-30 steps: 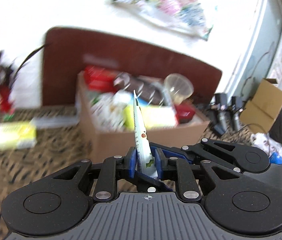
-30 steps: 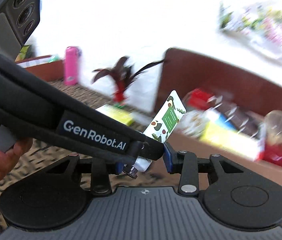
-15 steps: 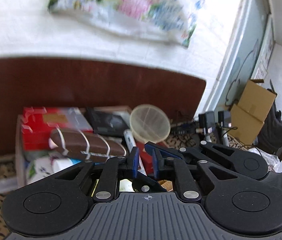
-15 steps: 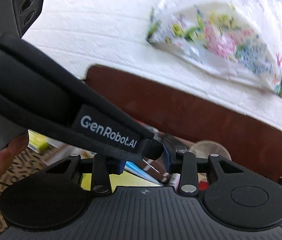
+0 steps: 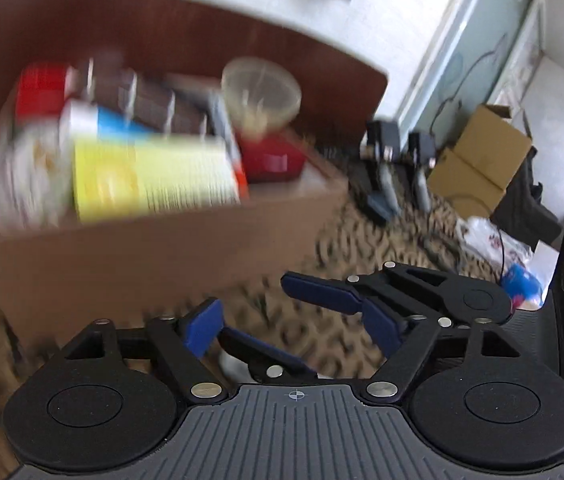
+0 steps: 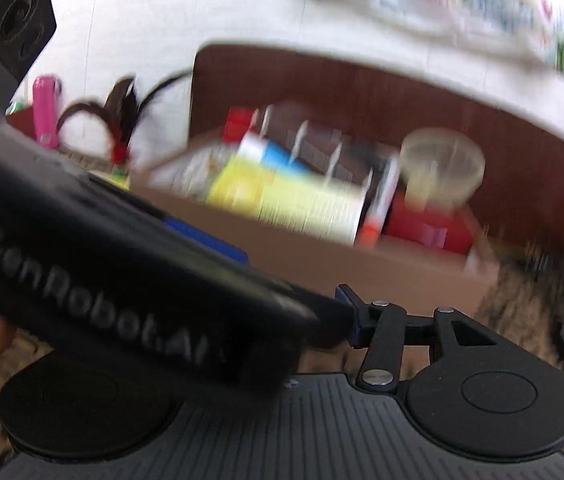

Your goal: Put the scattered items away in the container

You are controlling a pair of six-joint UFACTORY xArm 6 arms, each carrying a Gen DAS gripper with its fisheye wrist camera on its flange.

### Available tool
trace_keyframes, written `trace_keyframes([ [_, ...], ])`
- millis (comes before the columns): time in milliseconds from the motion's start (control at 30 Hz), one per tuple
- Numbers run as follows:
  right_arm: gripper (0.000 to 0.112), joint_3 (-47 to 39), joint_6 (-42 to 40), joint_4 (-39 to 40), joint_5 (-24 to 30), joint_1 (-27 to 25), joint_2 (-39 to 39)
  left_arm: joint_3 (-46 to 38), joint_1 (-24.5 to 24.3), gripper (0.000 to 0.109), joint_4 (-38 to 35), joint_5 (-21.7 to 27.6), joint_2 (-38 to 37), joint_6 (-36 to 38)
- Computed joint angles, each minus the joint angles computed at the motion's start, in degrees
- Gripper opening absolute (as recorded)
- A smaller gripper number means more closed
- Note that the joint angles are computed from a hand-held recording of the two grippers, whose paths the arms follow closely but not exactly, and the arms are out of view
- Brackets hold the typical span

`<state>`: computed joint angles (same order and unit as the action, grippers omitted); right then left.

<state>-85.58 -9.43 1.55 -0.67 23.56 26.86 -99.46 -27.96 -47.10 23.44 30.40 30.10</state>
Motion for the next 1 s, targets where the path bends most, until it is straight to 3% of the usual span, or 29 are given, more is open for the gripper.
trace_keyframes([
  [67, 0.057, 3.6, -3.0, 3.1, 1.2, 0.3, -1.8, 1.3, -0.2, 0.089, -1.3, 1.1, 0.3, -2.0],
  [200, 0.056, 9.0, 3.3, -4.5, 3.3, -1.2, -4.6, 0.3, 0.1, 0.089, -2.2, 2.5, 2.5, -8.2],
  [367, 0.054, 9.5, 1.8, -2.3, 5.1, -1.8, -4.5, -3.7, 0.9, 0.087, -1.3, 4.1, 5.9, -14.5],
  [567, 0.046, 7.5, -13.4, 16.0, 5.1, -0.2, -2.6, -6.1, 0.3, 0.086, 2.6, 2.9, 8.3, -16.5],
  [667, 0.045, 6.3, -15.3, 19.0, 5.0, 0.2, -1.6, -7.0, 0.0, 0.068, 5.7, 2.6, 9.0, -17.9],
  [733, 0.04, 5.9, -13.9, 17.3, 5.5, 0.1, -1.3, -6.4, 0.0, 0.052, 8.7, 2.0, 8.8, -19.8],
  [800, 0.037, 6.7, -12.1, 15.4, 5.3, 0.2, -1.9, -5.8, 0.2, 0.051, 8.7, 2.1, 8.5, -19.4],
  [933, 0.036, 8.1, 1.1, 0.6, 4.1, -0.6, -2.5, -3.3, -0.1, 0.053, 7.1, 0.4, 7.0, -18.6],
  [1000, 0.036, 8.7, 6.0, -3.4, 4.1, -0.8, -3.2, -1.0, -0.5, 0.046, 8.4, -0.7, 5.4, -18.5],
])
